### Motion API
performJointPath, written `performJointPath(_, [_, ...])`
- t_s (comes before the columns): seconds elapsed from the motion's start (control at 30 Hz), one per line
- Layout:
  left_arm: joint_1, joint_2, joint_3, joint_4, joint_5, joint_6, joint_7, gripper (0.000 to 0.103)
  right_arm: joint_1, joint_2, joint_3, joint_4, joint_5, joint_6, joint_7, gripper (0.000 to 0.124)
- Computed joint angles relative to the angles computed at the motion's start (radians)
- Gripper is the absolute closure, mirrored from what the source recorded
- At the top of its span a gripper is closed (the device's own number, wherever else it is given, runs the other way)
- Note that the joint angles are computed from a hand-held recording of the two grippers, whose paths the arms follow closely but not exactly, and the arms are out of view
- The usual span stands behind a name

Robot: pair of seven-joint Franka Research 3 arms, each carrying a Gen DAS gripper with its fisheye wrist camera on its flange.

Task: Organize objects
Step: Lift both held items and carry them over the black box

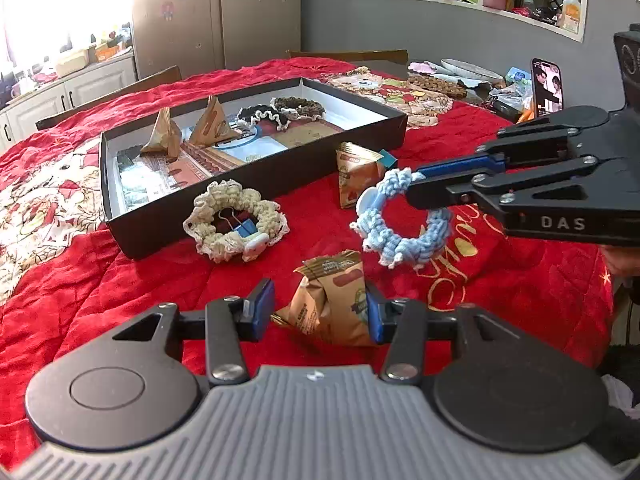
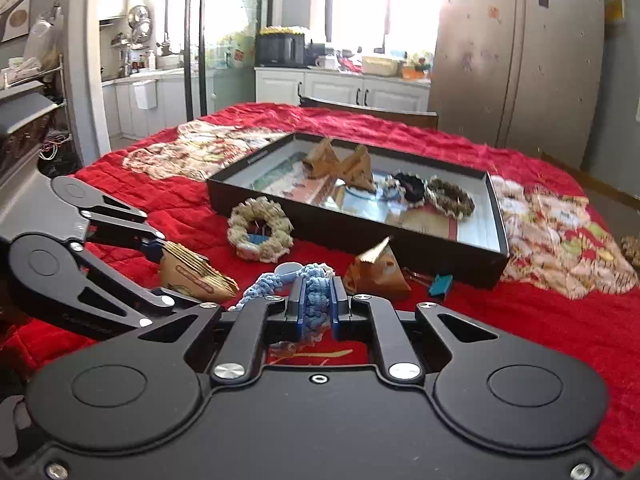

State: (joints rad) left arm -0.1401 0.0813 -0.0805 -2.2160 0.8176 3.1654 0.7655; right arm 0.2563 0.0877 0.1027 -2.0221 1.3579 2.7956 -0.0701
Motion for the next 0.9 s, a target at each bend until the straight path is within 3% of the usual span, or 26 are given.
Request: performJointPath(0.9, [0.036, -0.042, -0.012, 0.029, 0.266, 0.004, -0.248, 0.053, 0.008, -0.076, -0.033, -0.029, 0.141, -0.054, -0.149, 0.113])
